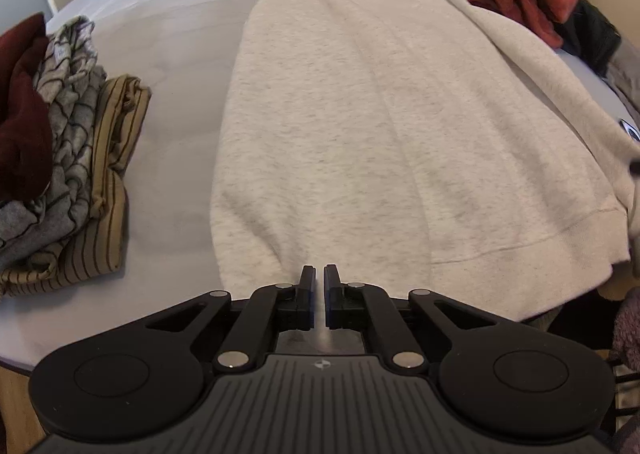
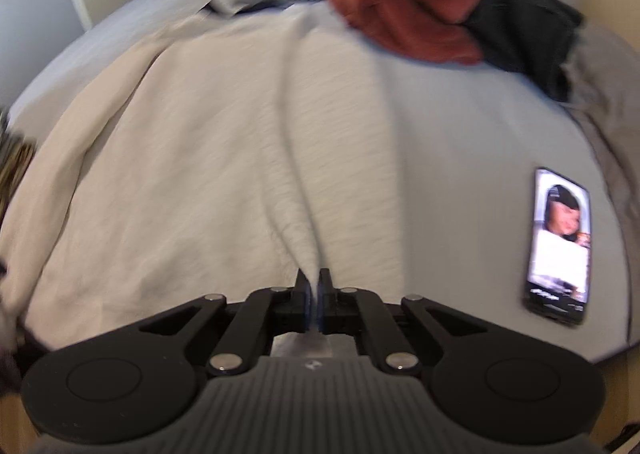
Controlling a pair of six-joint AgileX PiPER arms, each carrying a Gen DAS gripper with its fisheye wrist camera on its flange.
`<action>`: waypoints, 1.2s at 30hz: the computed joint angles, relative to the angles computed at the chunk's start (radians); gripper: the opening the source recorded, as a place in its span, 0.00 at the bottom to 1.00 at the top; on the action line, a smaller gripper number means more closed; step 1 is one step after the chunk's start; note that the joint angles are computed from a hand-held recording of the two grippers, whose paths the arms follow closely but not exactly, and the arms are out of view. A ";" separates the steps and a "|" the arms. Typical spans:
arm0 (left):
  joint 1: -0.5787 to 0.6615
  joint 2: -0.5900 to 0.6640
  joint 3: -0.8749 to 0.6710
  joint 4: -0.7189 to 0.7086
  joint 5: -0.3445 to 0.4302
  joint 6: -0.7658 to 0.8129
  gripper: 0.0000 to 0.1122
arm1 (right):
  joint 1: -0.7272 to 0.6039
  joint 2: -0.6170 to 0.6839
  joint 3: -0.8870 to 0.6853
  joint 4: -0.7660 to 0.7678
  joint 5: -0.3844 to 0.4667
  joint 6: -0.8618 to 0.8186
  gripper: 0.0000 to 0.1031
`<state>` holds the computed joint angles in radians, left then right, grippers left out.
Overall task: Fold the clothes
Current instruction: 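Grasp the sweatshirt hem with both tools and pull it straight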
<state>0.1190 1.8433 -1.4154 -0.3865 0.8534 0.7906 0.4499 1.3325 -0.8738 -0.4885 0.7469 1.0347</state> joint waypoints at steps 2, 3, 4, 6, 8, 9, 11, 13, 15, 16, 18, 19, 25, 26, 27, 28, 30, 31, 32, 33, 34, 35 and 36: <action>-0.013 -0.024 0.030 -0.019 -0.017 0.031 0.19 | -0.033 -0.033 -0.011 -0.039 0.039 0.007 0.04; -0.017 -0.033 0.042 -0.032 -0.022 0.049 0.40 | -0.059 -0.047 -0.025 -0.053 0.060 -0.006 0.04; -0.020 -0.041 0.054 -0.046 -0.030 0.067 0.50 | -0.090 -0.059 -0.042 -0.069 0.080 -0.019 0.04; -0.033 -0.060 0.083 -0.062 -0.068 0.101 0.54 | -0.156 -0.076 -0.081 -0.097 0.116 -0.052 0.04; -0.046 -0.065 0.088 -0.054 -0.075 0.116 0.54 | -0.234 -0.078 -0.125 -0.113 0.137 -0.118 0.04; -0.052 -0.064 0.090 -0.048 -0.075 0.111 0.54 | -0.271 -0.069 -0.150 -0.125 0.147 -0.150 0.04; -0.064 -0.054 0.087 -0.033 -0.069 0.096 0.54 | -0.350 -0.037 -0.194 -0.145 0.151 -0.195 0.04; -0.080 -0.051 0.096 -0.009 -0.075 0.083 0.54 | -0.425 0.013 -0.236 -0.171 0.147 -0.208 0.04; -0.094 -0.055 0.114 0.011 -0.091 0.077 0.54 | -0.490 0.070 -0.266 -0.227 0.142 -0.183 0.03; -0.100 -0.056 0.121 0.019 -0.096 0.074 0.54 | -0.513 0.104 -0.283 -0.264 0.145 -0.157 0.03; -0.113 -0.052 0.131 0.045 -0.111 0.053 0.54 | -0.570 0.163 -0.311 -0.284 0.139 -0.128 0.03; -0.120 -0.048 0.134 0.061 -0.121 0.038 0.54 | -0.599 0.192 -0.327 -0.288 0.136 -0.116 0.03; -0.121 -0.020 0.109 0.082 -0.127 -0.009 0.42 | -0.653 0.296 -0.358 -0.268 0.112 -0.139 0.09; -0.115 -0.014 0.096 0.071 -0.112 -0.007 0.35 | -0.646 0.296 -0.359 -0.271 0.113 -0.139 0.20; -0.108 -0.010 0.086 0.061 -0.099 -0.005 0.26 | -0.638 0.284 -0.350 -0.279 0.101 -0.127 0.48; -0.100 -0.007 0.076 0.049 -0.087 -0.001 0.22 | -0.627 0.265 -0.332 -0.299 0.082 -0.099 0.58; -0.084 -0.006 0.060 0.020 -0.060 0.010 0.07 | -0.600 0.223 -0.307 -0.309 0.045 -0.092 0.62; -0.077 -0.013 0.057 0.007 -0.052 0.014 0.07 | -0.583 0.201 -0.301 -0.297 0.029 -0.109 0.62; -0.071 -0.022 0.054 -0.005 -0.043 0.022 0.05 | -0.563 0.178 -0.294 -0.281 0.014 -0.131 0.62; -0.065 -0.036 0.050 -0.016 -0.031 0.030 0.03 | -0.542 0.156 -0.288 -0.269 -0.001 -0.146 0.62; -0.057 -0.053 0.042 -0.026 -0.018 0.035 0.03 | -0.522 0.138 -0.285 -0.255 -0.015 -0.160 0.62; -0.046 -0.072 0.028 -0.035 -0.001 0.039 0.03 | -0.502 0.122 -0.285 -0.240 -0.028 -0.175 0.63; -0.032 -0.088 0.008 -0.042 0.016 0.037 0.03 | -0.481 0.110 -0.284 -0.229 -0.040 -0.184 0.64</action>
